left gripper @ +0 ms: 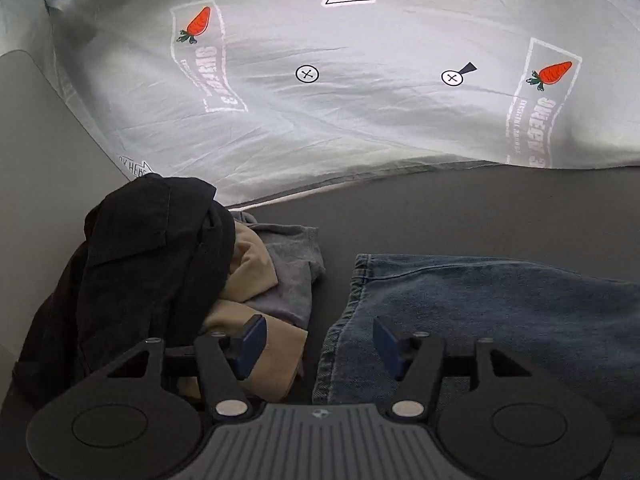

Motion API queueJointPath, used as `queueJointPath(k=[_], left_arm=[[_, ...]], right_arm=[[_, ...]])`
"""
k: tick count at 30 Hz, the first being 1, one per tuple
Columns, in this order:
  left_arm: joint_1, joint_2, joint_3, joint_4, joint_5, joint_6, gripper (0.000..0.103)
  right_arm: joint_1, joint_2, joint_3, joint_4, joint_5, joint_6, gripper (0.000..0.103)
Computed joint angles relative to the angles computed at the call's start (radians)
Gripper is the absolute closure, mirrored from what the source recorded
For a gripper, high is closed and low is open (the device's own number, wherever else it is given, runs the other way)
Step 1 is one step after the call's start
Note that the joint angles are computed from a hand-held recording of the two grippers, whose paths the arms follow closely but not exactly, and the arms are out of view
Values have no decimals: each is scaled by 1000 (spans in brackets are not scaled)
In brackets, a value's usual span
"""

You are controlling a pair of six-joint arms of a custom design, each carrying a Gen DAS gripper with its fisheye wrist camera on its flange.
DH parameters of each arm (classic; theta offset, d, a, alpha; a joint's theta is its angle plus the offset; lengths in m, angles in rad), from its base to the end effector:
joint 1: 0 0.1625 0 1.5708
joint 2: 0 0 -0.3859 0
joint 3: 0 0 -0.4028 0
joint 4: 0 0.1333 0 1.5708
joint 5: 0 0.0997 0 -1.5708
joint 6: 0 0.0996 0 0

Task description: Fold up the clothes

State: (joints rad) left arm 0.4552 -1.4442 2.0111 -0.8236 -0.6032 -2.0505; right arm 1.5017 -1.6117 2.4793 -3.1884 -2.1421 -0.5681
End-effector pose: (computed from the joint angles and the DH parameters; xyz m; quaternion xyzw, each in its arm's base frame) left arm -0.2279 -0.3513 0.2182 -0.0622 0.7538 -0.3749 0.5361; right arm 0.0534 -0.3793 0.2475 0.1204 -0.8906 0.2516 0.3591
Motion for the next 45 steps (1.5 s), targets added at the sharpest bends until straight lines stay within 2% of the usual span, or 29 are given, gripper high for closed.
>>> queueJointPath(k=[2, 5, 7, 11, 13, 18, 20, 23, 26, 29, 31, 32, 34, 35, 38, 39, 40, 41, 43, 45], left_arm=[[-47, -36, 58, -125, -26, 16, 22], [-107, 0, 103, -294, -69, 112, 20], [-139, 67, 114, -432, -102, 197, 18], [-175, 181, 128, -717, -160, 370, 15], [-186, 254, 108, -801, -186, 442, 14], [-191, 432, 20, -933, -224, 525, 14], [-180, 488, -11, -989, -232, 524, 14], [-160, 583, -77, -1061, -230, 535, 14], [-142, 671, -151, -1114, -216, 564, 14], [-124, 738, -226, -1128, -187, 613, 14], [-113, 770, -271, -1115, -164, 661, 14], [-107, 781, -290, -1095, -153, 677, 14], [-89, 803, -337, -1027, -138, 689, 14], [-79, 812, -357, -1000, -138, 683, 14], [-40, 819, -403, -951, -178, 623, 14], [-29, 816, -406, -957, -193, 611, 14], [-21, 816, -409, -965, -204, 607, 14], [-14, 818, -415, -965, -215, 611, 14], [-4, 834, -440, -931, -224, 620, 14], [4, 852, -467, -903, -230, 635, 14]], right_arm=[[-5, -6, -2, 8, 5, -3, 0], [-3, -27, -8, 50, 0, -15, 1], [-5, -60, -10, 83, 7, -29, 1], [-52, -208, 10, 136, 101, -95, 1], [-106, -295, 20, 155, 168, -136, 2], [-227, -397, -7, 149, 175, -173, 8], [-318, -446, -31, 185, 223, -203, 9], [-442, -484, -91, 263, 307, -205, 16], [-545, -465, -187, 331, 401, -185, 20], [-590, -407, -303, 421, 480, -80, 27], [-622, -359, -377, 480, 574, -12, 42], [-617, -322, -405, 474, 586, 1, 45], [-597, -250, -448, 428, 585, 9, 54], [-568, -193, -475, 379, 545, -3, 55], [-522, -76, -558, 365, 478, 30, 65], [-508, -57, -565, 358, 468, 28, 73], [-508, -43, -562, 337, 475, -15, 75], [-486, -36, -533, 274, 447, -100, 75], [-444, -11, -469, 117, 396, -310, 78], [-426, -23, -397, 60, 407, -519, 79]])
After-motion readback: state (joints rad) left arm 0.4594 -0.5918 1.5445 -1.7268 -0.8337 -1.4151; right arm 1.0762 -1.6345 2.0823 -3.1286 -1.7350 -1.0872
